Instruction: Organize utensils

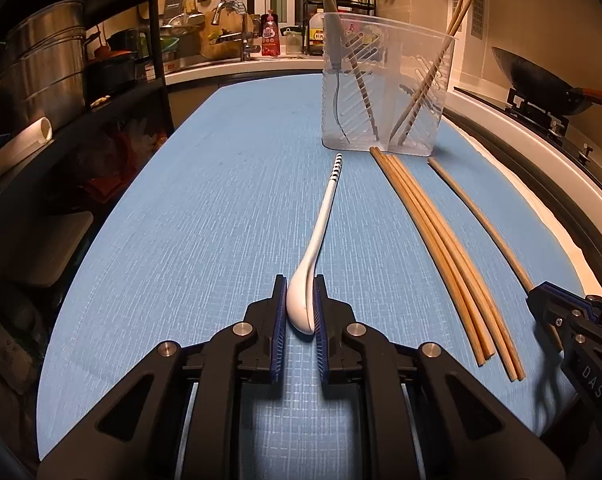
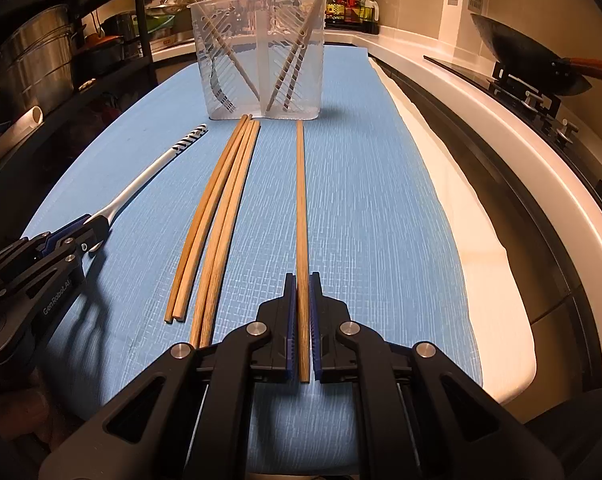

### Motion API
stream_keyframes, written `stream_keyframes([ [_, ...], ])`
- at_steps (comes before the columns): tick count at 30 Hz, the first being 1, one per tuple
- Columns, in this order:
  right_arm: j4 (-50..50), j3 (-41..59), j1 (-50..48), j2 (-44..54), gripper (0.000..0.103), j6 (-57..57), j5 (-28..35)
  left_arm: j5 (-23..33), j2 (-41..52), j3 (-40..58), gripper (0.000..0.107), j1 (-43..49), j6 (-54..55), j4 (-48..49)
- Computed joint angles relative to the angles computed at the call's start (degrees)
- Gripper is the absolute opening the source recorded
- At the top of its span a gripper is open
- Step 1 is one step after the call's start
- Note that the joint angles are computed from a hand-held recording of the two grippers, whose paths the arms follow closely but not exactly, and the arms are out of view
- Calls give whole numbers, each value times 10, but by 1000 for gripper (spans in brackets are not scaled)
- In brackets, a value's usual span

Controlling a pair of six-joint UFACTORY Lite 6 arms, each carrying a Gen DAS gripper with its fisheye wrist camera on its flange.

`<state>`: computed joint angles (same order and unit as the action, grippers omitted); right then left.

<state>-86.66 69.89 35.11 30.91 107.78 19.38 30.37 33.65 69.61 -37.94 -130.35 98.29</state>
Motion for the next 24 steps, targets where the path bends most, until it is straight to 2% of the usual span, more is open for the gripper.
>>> stream_keyframes([
  [24, -7, 0, 0, 2, 7, 8, 2, -9, -5, -7, 12, 4, -11, 13],
])
